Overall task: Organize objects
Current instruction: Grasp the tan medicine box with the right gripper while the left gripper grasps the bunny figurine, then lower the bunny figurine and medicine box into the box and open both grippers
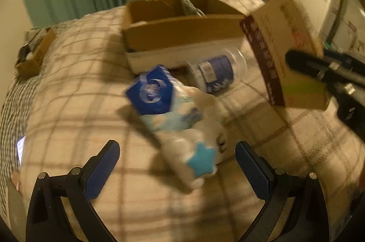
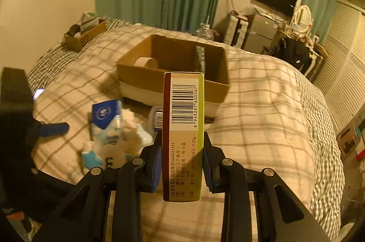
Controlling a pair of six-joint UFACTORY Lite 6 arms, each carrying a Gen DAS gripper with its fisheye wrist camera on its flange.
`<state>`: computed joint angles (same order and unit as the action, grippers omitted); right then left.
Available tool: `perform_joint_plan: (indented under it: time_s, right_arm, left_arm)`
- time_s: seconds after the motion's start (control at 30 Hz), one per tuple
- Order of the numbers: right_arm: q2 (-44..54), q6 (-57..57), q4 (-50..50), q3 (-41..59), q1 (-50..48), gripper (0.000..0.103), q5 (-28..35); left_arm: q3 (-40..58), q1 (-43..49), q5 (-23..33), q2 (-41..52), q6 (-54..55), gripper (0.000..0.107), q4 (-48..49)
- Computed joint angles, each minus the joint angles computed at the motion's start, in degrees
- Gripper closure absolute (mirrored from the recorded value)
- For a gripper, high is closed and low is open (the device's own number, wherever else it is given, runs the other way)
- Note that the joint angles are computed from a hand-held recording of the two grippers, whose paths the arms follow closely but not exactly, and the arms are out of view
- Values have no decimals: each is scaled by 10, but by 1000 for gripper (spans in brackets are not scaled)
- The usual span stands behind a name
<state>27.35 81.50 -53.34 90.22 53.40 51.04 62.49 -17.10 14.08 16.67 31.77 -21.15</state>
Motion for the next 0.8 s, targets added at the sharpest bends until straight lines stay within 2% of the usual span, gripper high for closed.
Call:
perform_joint_plan:
  time_s: [0.1, 0.17, 0.2, 0.27, 0.33, 0.6, 0.8]
  right_arm:
    - [-40, 28, -9, -56, -10, 74, -21]
    - [-59, 43, -15, -84, -15, 74, -38]
    - [-63, 48, -17, -91, -16, 74, -43]
    - [-66, 58, -22, -99, -14, 74, -48]
    - [-67, 63, -26, -103, -10, 74, -46]
    - [-85, 77, -29, -106, 16, 74, -24]
    - [-104, 70, -41, -83, 46, 74, 4]
  left_arm:
    - [21, -27, 1, 35, -59, 5, 63]
    - [39, -31, 13, 61, -85, 21, 87]
    - [44, -31, 17, 67, -86, 26, 87]
    - [42, -23, 20, 65, -55, 39, 54]
    - [28, -16, 18, 49, -13, 43, 10]
    - [-57, 5, -4, -72, 106, 43, -123]
    - [-68, 29, 25, -147, 191, 43, -199]
